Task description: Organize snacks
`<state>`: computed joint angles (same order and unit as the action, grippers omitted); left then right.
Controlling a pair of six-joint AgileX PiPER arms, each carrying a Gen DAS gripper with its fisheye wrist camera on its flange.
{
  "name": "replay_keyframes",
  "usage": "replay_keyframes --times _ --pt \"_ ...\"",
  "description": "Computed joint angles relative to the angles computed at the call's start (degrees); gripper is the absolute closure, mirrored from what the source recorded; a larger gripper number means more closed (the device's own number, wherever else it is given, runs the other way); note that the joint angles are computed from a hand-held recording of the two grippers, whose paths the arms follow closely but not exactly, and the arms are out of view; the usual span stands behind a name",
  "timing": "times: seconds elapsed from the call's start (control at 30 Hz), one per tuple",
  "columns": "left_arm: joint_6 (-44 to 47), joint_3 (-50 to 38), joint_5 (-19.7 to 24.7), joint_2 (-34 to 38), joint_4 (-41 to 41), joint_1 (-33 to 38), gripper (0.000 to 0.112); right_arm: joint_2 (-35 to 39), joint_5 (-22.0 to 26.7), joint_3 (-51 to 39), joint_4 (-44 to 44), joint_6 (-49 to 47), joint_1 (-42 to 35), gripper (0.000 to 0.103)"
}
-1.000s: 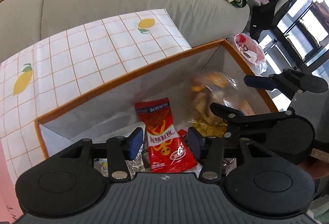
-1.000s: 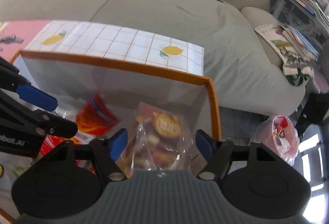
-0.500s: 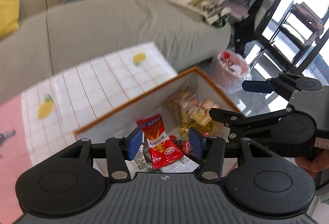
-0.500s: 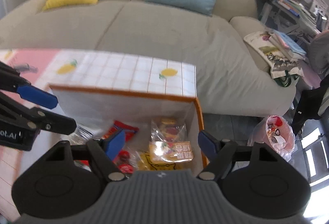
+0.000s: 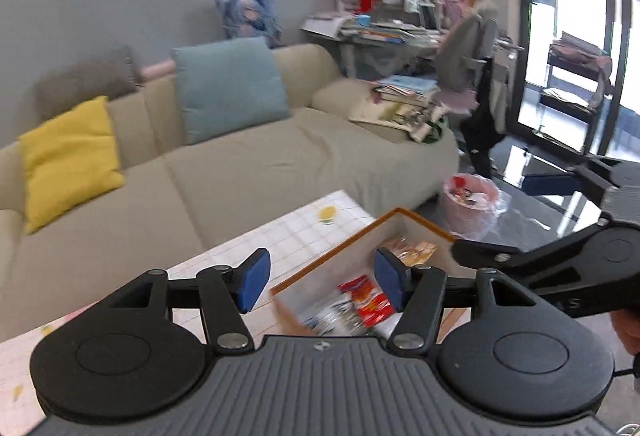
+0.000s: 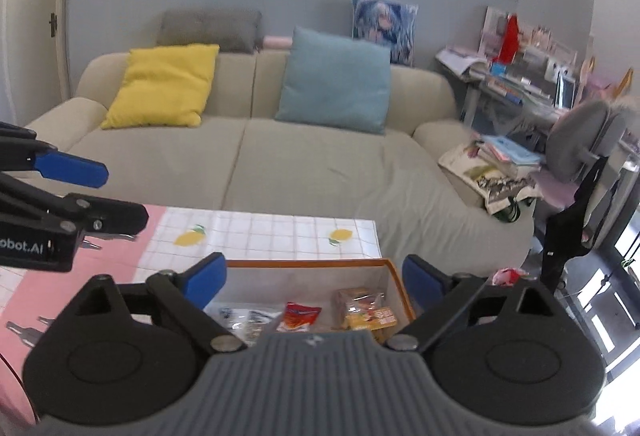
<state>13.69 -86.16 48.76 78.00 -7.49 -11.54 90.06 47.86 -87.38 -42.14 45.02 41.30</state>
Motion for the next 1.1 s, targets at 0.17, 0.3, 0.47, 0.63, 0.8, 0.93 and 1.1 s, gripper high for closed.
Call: replay_keyframes --times 0.17,0.3,0.47,0.63,0.8,0.93,1.1 --pt "-3.19 13.26 -5.75 -13.02 4.3 1.33 0.036 -2.62 9.61 5.05 -10.8 16.93 13.66 0.006" --pt "-7.67 20.42 -7.99 -19.13 10.72 -0.09 0.035 -2.02 15.8 6.57 -13.0 24.82 21.09 0.006" --pt "-8.45 25.95 -5.86 -23.6 7.24 3.77 0.032 -0.34 20.75 7.68 -15.28 30.73 27.21 0.004" --pt "-11.19 31.28 -4.95 -27.43 11.53 5.79 0.032 1.7 20.34 8.05 -12.9 34.39 29.14 0.004" --pt "-9.85 35.84 -3.34 -31.14 12.39 8.13 0.032 4.33 20.53 7.81 -11.99 36.08 30.76 0.004" --pt "-6.66 37.19 -1.27 -32.48 8.25 11.99 0.032 5.28 20.5 7.85 -11.99 37.01 31.53 0.004" --pt "-1.4 37.46 0.69 -33.0 2.76 18.38 0.032 6.16 20.5 7.4 -11.72 37.0 31.64 0.004"
